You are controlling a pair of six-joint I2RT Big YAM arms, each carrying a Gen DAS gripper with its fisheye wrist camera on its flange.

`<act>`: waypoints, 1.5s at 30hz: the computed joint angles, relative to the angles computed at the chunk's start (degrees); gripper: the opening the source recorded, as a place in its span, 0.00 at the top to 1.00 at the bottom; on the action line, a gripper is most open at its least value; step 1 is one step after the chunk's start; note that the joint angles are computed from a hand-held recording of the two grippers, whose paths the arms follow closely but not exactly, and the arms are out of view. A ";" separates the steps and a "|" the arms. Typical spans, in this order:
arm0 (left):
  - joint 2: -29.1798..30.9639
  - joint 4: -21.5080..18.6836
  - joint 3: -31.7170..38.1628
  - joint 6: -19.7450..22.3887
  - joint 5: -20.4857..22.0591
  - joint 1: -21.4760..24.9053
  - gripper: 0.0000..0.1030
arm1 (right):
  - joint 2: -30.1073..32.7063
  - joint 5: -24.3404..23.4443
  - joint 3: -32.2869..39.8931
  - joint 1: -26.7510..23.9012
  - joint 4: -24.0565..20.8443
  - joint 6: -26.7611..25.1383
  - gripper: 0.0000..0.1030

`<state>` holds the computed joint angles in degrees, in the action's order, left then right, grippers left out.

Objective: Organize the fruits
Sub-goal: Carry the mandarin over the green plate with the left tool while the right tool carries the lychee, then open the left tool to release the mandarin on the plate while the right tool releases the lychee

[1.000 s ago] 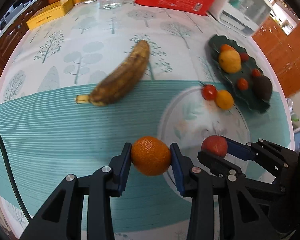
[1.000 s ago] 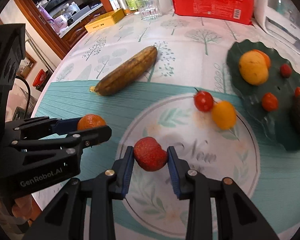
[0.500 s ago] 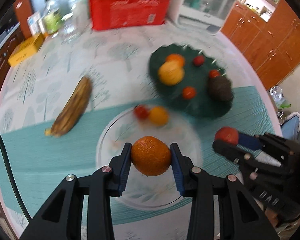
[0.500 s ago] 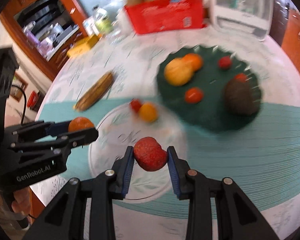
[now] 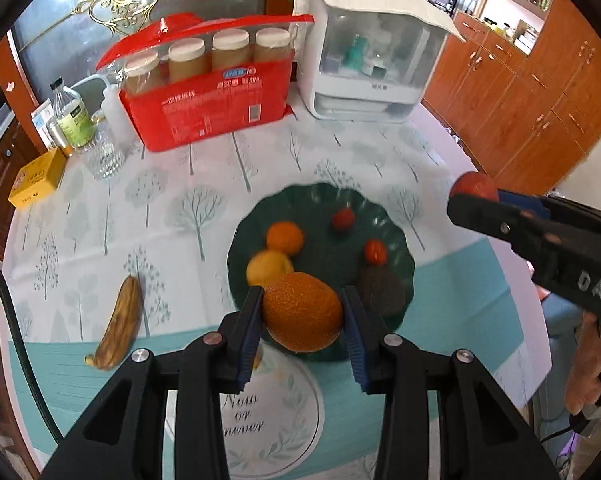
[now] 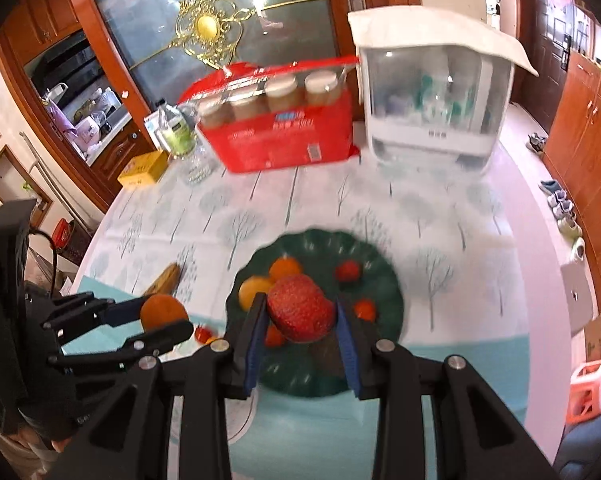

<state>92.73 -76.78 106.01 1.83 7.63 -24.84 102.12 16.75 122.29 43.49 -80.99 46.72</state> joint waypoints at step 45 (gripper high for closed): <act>9.49 3.98 -1.69 -8.25 -9.67 -4.45 0.26 | 1.02 -17.37 -18.37 -7.53 14.99 -1.29 0.57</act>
